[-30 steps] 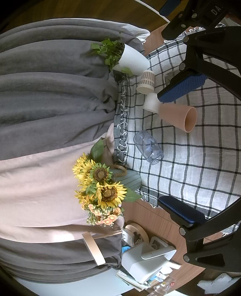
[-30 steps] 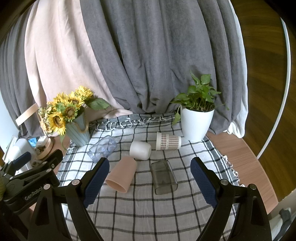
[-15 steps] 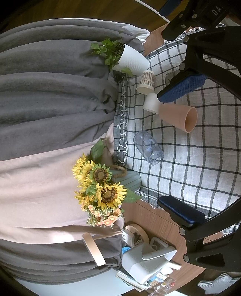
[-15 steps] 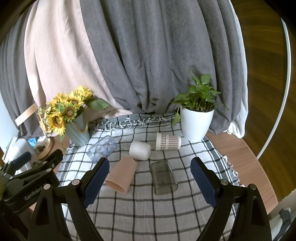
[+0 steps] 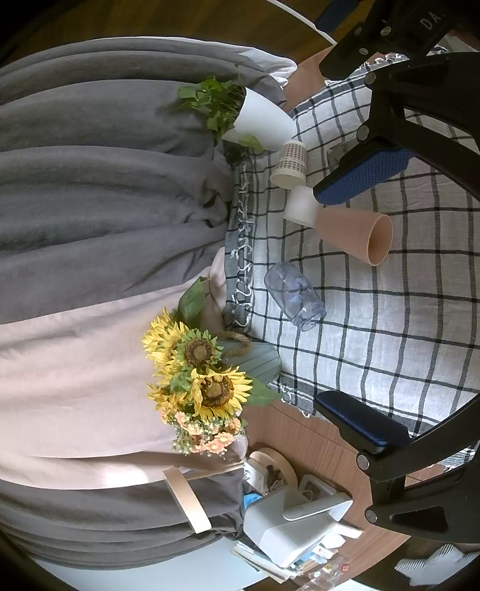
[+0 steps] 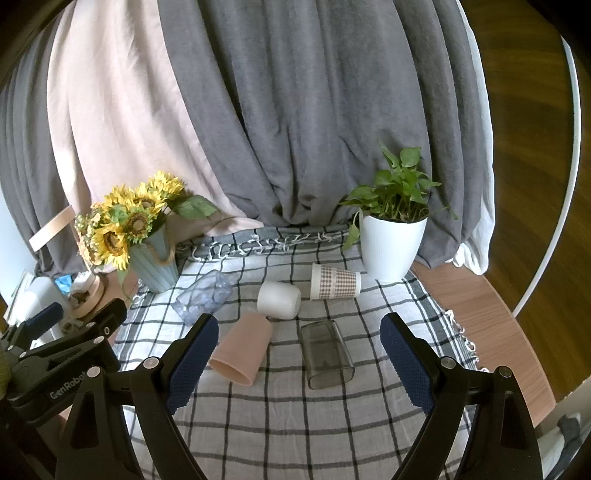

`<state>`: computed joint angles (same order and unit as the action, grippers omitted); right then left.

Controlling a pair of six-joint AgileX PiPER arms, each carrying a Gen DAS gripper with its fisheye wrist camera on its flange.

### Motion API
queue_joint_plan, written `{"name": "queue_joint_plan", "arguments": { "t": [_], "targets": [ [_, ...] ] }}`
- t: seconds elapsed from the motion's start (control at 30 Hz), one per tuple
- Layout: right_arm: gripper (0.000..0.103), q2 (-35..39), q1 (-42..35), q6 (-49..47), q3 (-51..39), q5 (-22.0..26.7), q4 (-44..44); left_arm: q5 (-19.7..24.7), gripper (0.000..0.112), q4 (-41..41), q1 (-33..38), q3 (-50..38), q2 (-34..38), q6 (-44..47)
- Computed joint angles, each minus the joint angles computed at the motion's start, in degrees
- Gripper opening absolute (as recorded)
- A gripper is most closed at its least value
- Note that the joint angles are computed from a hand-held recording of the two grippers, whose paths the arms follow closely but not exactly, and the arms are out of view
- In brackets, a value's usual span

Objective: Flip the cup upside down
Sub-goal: 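Reach the left tool to the brown houndstooth paper cup and grasp it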

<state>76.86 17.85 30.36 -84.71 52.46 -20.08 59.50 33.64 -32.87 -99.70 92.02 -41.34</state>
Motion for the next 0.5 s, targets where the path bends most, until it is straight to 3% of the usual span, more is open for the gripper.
{"name": "queue_joint_plan", "arguments": {
  "t": [0.33,0.5],
  "targets": [
    [0.089,0.41,-0.75,0.27,0.72,-0.97,0.16,1.07,0.103,-1.74,0.09,-2.72,2.49,2.55],
    [0.089,0.9,-3.62,0.76,2.01,-1.74,2.08,2.7,0.103,-10.48,2.06,-10.45,8.52,12.25]
  ]
}}
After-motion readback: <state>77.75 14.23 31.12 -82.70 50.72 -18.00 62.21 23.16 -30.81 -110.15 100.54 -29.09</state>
